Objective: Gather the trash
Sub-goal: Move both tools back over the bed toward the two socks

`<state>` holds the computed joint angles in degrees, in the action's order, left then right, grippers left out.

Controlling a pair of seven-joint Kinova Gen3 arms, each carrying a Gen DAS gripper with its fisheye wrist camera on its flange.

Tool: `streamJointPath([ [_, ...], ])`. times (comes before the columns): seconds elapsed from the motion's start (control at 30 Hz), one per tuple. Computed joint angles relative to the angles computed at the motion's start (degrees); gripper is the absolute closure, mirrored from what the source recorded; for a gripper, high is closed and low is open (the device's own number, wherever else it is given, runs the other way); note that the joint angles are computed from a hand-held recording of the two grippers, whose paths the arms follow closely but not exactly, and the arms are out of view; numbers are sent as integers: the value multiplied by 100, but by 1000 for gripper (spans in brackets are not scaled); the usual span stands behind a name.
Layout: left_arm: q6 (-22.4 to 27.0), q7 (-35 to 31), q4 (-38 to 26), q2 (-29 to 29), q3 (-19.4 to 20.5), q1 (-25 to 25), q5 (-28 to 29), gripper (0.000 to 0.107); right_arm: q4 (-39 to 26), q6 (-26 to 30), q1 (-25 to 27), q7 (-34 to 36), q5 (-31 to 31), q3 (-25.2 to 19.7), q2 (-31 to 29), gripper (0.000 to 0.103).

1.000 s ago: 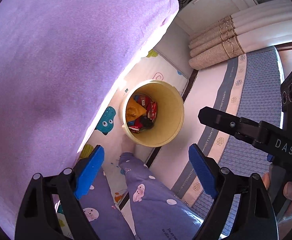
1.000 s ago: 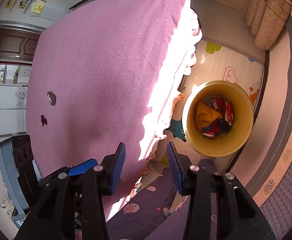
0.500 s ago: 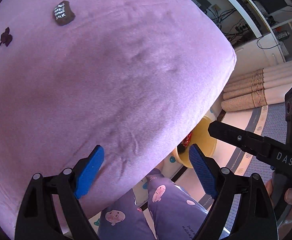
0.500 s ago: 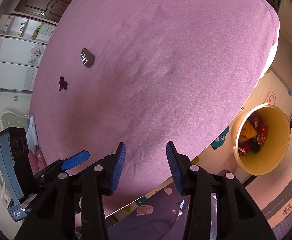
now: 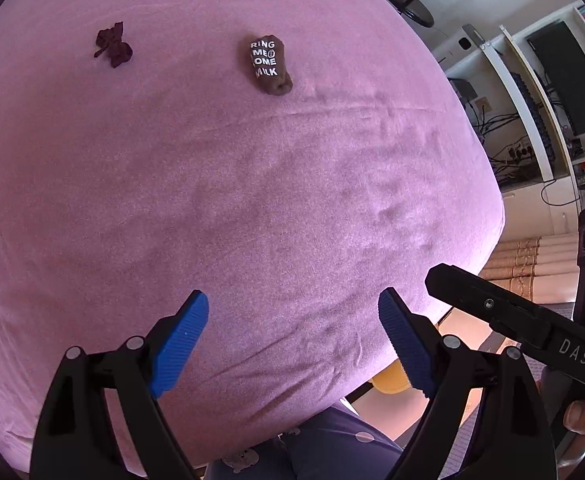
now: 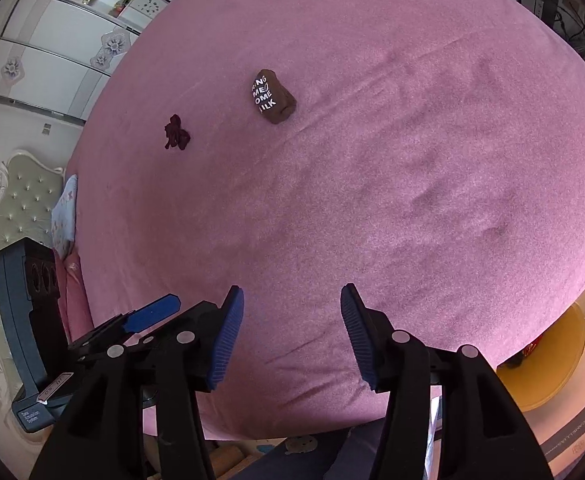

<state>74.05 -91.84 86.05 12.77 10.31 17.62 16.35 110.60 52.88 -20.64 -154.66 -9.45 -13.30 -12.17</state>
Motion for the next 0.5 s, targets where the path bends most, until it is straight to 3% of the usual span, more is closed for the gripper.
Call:
streamJointPath([
  [0.27, 21, 417, -617, 551, -195, -212, -145, 20, -707, -87, 204, 1517, -467, 626, 1080, 46],
  [0.5, 123, 946, -1491, 1356, -282, -268, -344, 20, -1533, 114, 646, 2639, -756, 798, 2163, 45],
])
